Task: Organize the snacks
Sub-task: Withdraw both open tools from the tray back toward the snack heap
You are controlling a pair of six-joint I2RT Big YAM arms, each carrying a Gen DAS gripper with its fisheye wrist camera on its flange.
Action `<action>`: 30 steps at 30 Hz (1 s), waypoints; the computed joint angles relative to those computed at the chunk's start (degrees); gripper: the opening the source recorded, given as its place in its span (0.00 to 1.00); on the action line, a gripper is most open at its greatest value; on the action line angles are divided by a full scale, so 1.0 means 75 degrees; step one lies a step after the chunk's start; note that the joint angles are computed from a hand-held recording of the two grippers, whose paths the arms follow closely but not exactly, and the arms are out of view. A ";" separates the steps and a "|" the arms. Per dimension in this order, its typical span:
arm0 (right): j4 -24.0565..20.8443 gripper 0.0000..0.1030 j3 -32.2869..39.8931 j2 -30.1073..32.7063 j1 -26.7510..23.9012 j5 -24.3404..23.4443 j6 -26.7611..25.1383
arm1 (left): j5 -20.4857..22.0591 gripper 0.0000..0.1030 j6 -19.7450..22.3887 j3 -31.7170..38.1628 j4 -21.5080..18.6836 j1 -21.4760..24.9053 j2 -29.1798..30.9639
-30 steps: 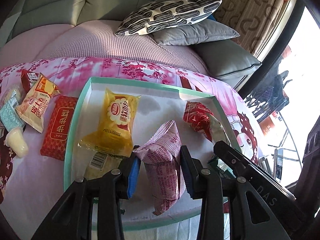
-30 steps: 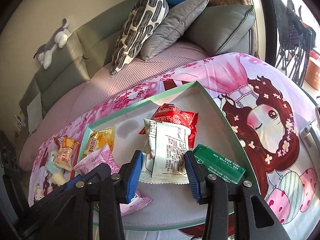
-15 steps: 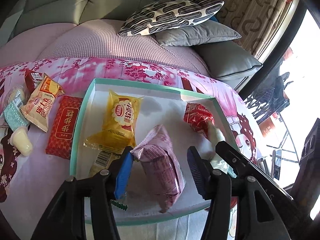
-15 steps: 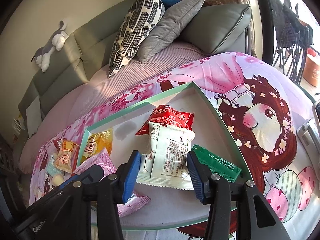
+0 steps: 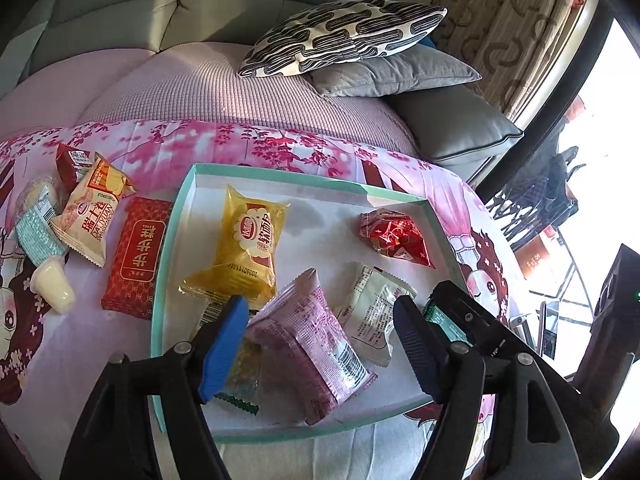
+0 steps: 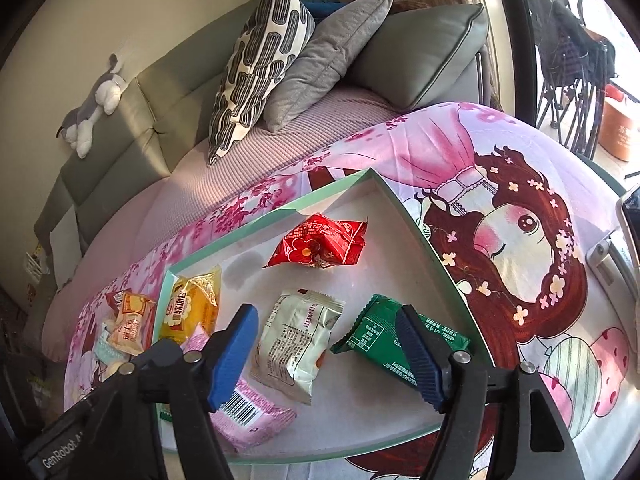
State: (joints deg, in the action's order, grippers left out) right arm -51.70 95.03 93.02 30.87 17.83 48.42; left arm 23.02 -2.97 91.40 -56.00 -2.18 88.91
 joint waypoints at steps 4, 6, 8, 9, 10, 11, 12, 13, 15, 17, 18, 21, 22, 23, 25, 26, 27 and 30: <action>0.0052 0.73 -0.0038 -0.0036 0.0001 -0.0001 0.0011 | -0.0093 0.74 0.0121 0.0019 -0.0031 -0.0017 -0.0051; 0.0052 0.73 -0.0042 -0.0041 0.0007 0.0014 0.0008 | -0.0196 0.74 0.0113 0.0030 -0.0017 0.0009 -0.0079; 0.0036 0.73 -0.0033 -0.0032 0.0006 0.0006 0.0005 | -0.0316 0.74 0.0086 0.0047 0.0002 0.0057 -0.0090; 0.0026 0.73 -0.0025 -0.0024 0.0006 -0.0003 0.0003 | -0.0352 0.74 0.0074 0.0062 0.0004 0.0090 -0.0091; 0.0011 0.73 -0.0013 -0.0013 0.0008 -0.0008 -0.0003 | -0.0382 0.74 0.0052 0.0083 -0.0005 0.0130 -0.0086; -0.0003 0.73 0.0000 -0.0003 0.0013 -0.0011 -0.0015 | -0.0410 0.74 0.0017 0.0100 -0.0021 0.0176 -0.0082; -0.0016 0.73 0.0019 0.0014 0.0020 -0.0019 -0.0036 | -0.0446 0.74 -0.0028 0.0110 -0.0017 0.0220 -0.0084; -0.0029 0.73 0.0039 0.0030 0.0026 -0.0028 -0.0054 | -0.0504 0.74 -0.0084 0.0112 0.0015 0.0273 -0.0093; -0.0040 0.73 0.0075 0.0066 0.0044 -0.0054 -0.0097 | -0.0804 0.74 -0.0227 0.0103 0.0142 0.0363 -0.0127; -0.0066 0.73 0.0137 0.0119 0.0071 -0.0070 -0.0146 | -0.1115 0.74 -0.0341 0.0063 0.0314 0.0449 -0.0164; -0.0076 0.73 0.0178 0.0151 0.0092 -0.0079 -0.0174 | -0.1258 0.74 -0.0398 0.0062 0.0356 0.0489 -0.0161; -0.0080 0.73 0.0321 0.0255 0.0157 -0.0137 -0.0329 | -0.1769 0.74 -0.0598 0.0041 0.0446 0.0604 -0.0126; -0.0097 0.73 0.0379 0.0299 0.0185 -0.0142 -0.0373 | -0.1921 0.74 -0.0655 0.0046 0.0457 0.0640 -0.0097; -0.0116 0.73 0.0435 0.0340 0.0210 -0.0148 -0.0420 | -0.2038 0.75 -0.0696 0.0046 0.0474 0.0669 -0.0073; -0.0156 0.73 0.0555 0.0426 0.0264 -0.0165 -0.0527 | -0.2187 0.80 -0.0730 0.0066 0.0461 0.0723 -0.0018; -0.0177 0.73 0.0610 0.0464 0.0290 -0.0166 -0.0568 | -0.2228 0.80 -0.0747 0.0057 0.0465 0.0744 -0.0011; -0.0193 0.73 0.0658 0.0501 0.0306 -0.0174 -0.0616 | -0.2265 0.80 -0.0766 0.0063 0.0455 0.0765 0.0009; -0.0264 0.73 0.0759 0.0581 0.0347 -0.0139 -0.0707 | -0.2299 0.81 -0.0803 0.0064 0.0448 0.0758 0.0032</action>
State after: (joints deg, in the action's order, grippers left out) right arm -53.67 100.72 97.38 33.48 16.79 43.12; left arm 5.78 -8.99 91.88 -52.64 3.50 89.15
